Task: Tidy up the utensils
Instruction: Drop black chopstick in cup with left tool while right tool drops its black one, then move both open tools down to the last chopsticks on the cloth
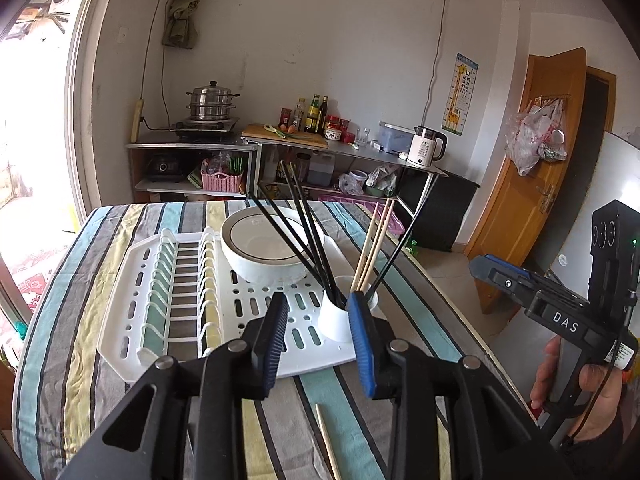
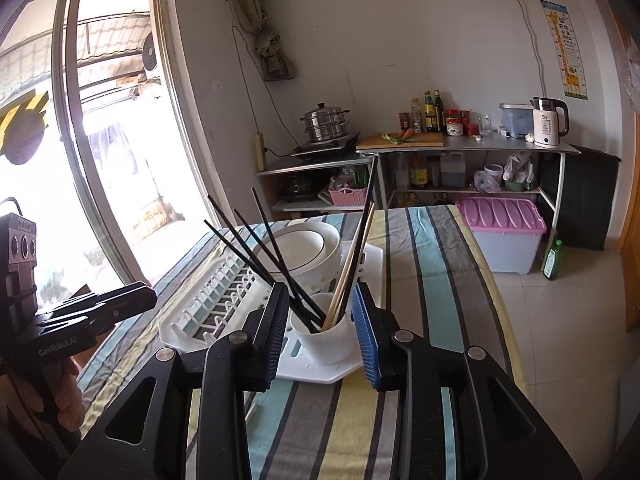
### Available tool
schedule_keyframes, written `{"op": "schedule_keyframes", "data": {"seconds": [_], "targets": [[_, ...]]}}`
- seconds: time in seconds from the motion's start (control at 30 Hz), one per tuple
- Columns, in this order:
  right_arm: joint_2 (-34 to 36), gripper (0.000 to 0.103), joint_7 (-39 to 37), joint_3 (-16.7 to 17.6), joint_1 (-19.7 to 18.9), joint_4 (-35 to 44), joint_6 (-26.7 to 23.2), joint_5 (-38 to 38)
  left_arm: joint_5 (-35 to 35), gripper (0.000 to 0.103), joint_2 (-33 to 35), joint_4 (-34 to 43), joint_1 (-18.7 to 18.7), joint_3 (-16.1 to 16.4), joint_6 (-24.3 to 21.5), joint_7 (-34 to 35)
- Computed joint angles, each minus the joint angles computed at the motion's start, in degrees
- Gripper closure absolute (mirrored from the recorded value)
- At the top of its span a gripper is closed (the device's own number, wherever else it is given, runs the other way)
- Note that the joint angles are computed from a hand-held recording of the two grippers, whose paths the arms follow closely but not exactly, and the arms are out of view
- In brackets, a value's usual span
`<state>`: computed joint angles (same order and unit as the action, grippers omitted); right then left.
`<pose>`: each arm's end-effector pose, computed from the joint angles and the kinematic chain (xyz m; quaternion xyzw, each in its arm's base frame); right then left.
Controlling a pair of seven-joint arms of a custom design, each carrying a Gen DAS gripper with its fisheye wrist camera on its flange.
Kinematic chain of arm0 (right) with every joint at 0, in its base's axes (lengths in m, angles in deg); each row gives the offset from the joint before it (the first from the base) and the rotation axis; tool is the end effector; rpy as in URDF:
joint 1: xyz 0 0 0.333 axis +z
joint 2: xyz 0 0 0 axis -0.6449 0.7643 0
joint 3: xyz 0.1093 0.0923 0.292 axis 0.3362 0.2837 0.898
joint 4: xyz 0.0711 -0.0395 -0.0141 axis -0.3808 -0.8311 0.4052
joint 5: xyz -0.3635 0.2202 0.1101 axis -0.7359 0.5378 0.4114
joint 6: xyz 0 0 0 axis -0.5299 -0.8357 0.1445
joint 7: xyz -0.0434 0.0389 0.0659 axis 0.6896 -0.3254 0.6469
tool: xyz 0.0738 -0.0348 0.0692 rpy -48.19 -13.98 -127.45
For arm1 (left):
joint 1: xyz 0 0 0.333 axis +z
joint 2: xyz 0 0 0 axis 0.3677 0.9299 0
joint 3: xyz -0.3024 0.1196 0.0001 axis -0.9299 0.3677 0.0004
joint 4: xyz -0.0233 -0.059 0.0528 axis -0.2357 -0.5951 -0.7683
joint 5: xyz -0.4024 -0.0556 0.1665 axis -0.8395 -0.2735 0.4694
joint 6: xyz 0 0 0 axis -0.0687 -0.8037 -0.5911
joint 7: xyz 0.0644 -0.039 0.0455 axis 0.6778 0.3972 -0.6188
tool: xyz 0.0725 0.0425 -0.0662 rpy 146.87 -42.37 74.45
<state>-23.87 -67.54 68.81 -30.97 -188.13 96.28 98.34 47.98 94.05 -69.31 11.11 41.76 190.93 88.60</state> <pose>0.6354 0.0723 0.4872 -0.6835 0.5146 -0.1900 0.4816 0.5742 -0.2735 0.4758 -0.6073 0.6287 -0.4181 0.2472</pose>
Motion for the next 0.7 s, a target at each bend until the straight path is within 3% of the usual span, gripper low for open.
{"op": "schedule_keyframes", "data": {"seconds": [0.13,0.33,0.7], "targets": [[-3.8,0.069,-3.5,-0.3,0.4,-4.5,-0.9,3.7,8.2,0.069,-3.2,-4.0,0.2,-0.1,0.2,-8.6],[-8.8,0.069,-5.7,-1.1,2.3,-11.8,-0.1,6.0,21.6,0.069,-8.9,-10.5,1.6,-2.9,-2.6,-23.3],[-14.4,0.069,-3.6,-2.2,4.9,-21.3,-0.5,4.6,20.6,0.069,-17.0,-21.4,1.6,-5.9,-7.1,-25.7]]}}
